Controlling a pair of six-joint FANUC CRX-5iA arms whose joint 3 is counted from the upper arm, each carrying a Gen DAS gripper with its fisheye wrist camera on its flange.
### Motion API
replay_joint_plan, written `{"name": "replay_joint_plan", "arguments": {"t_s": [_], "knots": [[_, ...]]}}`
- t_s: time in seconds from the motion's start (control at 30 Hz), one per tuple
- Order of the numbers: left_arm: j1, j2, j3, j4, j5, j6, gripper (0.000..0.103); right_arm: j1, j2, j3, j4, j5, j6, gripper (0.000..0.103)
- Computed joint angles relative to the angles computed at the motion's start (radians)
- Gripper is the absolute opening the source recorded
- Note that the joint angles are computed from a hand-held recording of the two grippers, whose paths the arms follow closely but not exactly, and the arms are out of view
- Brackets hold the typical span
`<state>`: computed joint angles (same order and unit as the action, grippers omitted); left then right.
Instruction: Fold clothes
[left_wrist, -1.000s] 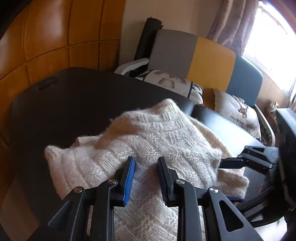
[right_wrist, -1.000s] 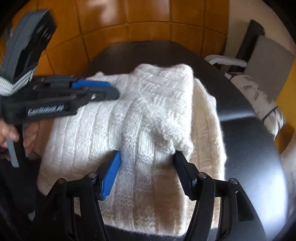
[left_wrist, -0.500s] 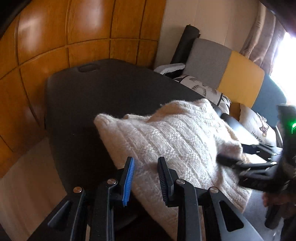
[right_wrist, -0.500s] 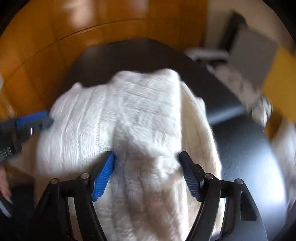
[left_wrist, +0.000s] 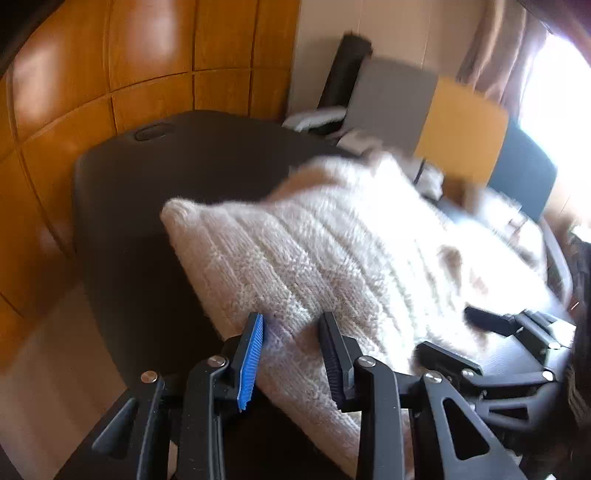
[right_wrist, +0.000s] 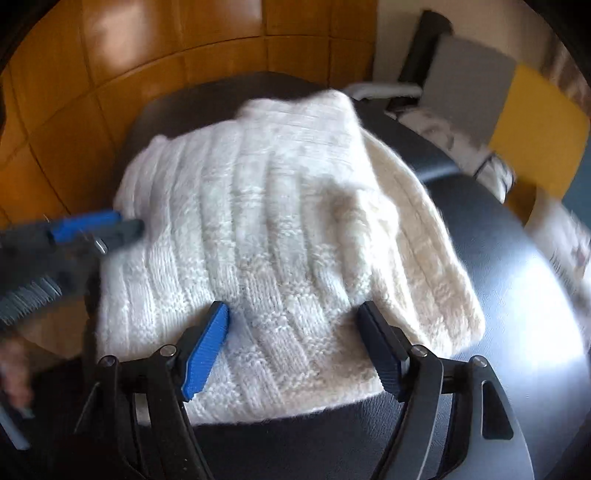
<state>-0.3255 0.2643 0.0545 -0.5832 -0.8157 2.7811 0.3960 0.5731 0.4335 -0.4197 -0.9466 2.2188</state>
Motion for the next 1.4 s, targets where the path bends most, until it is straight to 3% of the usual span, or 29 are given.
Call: {"name": "replay_joint_plan", "arguments": {"t_s": [0.23, 0.37, 0.5, 0.6, 0.67, 0.83, 0.93, 1.07, 1.17, 1.23, 1.27, 1.33, 1.4], "knots": [[0.126, -0.158, -0.204, 0.051, 0.153, 0.0, 0.031, 0.001, -0.042, 0.06, -0.057, 0.028, 0.094, 0.075], [0.172, -0.205, -0.24, 0.014, 0.21, 0.034, 0.031, 0.052, -0.003, 0.088, 0.022, 0.086, 0.072, 0.075], [0.207, -0.155, -0.192, 0.071, 0.244, -0.073, 0.031, 0.074, 0.054, 0.132, 0.089, 0.065, 0.009, 0.075], [0.263, -0.039, -0.131, 0.28, 0.182, -0.278, 0.031, 0.075, 0.096, 0.168, 0.113, 0.033, -0.024, 0.075], [0.275, -0.017, -0.136, 0.301, 0.192, -0.267, 0.032, 0.069, 0.113, 0.183, 0.105, 0.017, -0.024, 0.075], [0.302, -0.074, -0.209, 0.3, 0.27, -0.236, 0.032, 0.045, 0.121, 0.226, 0.046, -0.025, 0.019, 0.075], [0.293, -0.111, -0.228, 0.222, 0.294, -0.155, 0.032, 0.031, 0.096, 0.224, -0.023, -0.014, 0.093, 0.075], [0.277, -0.117, -0.221, 0.198, 0.313, -0.181, 0.032, 0.021, 0.122, 0.307, -0.107, -0.091, 0.18, 0.075], [0.301, -0.056, -0.174, 0.306, 0.289, -0.315, 0.032, 0.056, 0.188, 0.386, -0.021, -0.12, 0.15, 0.075], [0.352, 0.008, -0.168, 0.505, 0.287, -0.474, 0.032, 0.074, 0.267, 0.481, 0.054, -0.185, 0.056, 0.075], [0.369, 0.005, -0.199, 0.561, 0.326, -0.501, 0.032, 0.081, 0.311, 0.538, 0.088, -0.225, 0.009, 0.075], [0.379, 0.003, -0.2, 0.571, 0.326, -0.51, 0.032, 0.062, 0.339, 0.588, 0.043, -0.259, -0.009, 0.075], [0.366, -0.019, -0.197, 0.5, 0.31, -0.446, 0.032, 0.049, 0.324, 0.579, 0.02, -0.259, -0.012, 0.075]]}}
